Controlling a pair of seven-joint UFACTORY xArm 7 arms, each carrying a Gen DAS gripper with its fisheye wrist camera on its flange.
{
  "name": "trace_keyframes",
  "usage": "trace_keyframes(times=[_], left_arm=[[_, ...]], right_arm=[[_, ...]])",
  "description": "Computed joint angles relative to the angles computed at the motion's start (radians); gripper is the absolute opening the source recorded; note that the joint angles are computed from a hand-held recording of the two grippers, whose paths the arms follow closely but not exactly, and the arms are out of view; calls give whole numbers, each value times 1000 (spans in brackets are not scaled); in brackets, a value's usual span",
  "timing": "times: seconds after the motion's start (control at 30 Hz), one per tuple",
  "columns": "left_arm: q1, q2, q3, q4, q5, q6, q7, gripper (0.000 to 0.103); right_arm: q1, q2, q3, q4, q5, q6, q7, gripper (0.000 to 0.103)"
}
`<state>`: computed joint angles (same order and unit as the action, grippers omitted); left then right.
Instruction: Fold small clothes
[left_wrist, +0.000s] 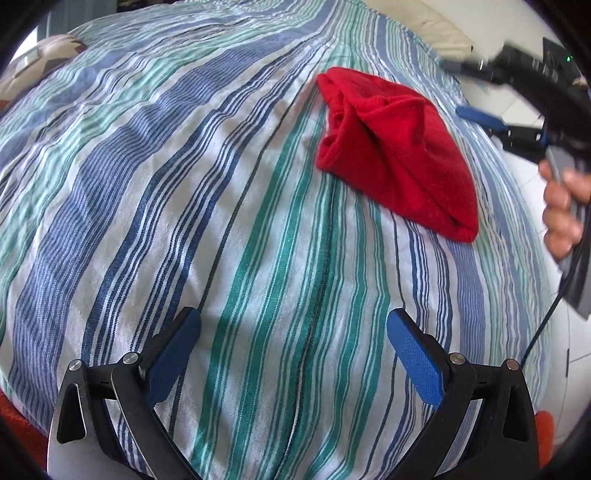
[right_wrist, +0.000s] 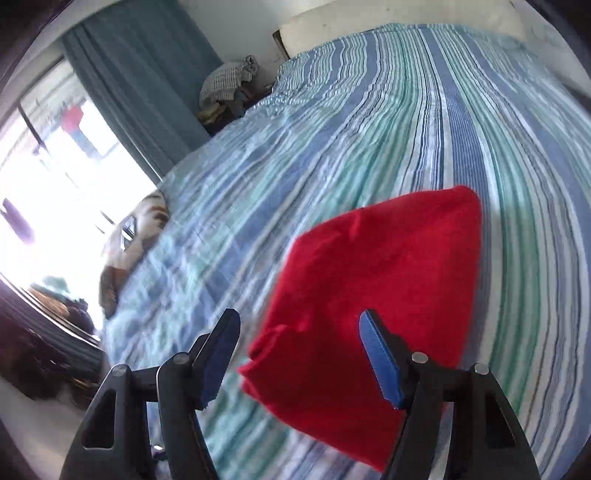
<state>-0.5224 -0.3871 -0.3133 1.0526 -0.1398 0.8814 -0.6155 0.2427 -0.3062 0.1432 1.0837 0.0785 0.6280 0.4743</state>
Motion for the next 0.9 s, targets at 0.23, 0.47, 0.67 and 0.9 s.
trace_keyframes(times=[0.23, 0.47, 0.67, 0.9], left_arm=[[9, 5, -34, 4, 67, 14, -22, 101], [-3, 22, -34, 19, 88, 24, -40, 101], [-7, 8, -22, 8, 70, 21, -37, 101], [-1, 7, -50, 20, 135, 38, -53, 101]], right_arm=[[84, 218, 93, 41, -183, 34, 21, 32], [89, 47, 31, -27, -81, -12, -16, 31], [16, -216, 23, -220, -74, 21, 71, 31], [-8, -251, 59, -360, -47, 20, 164, 33]])
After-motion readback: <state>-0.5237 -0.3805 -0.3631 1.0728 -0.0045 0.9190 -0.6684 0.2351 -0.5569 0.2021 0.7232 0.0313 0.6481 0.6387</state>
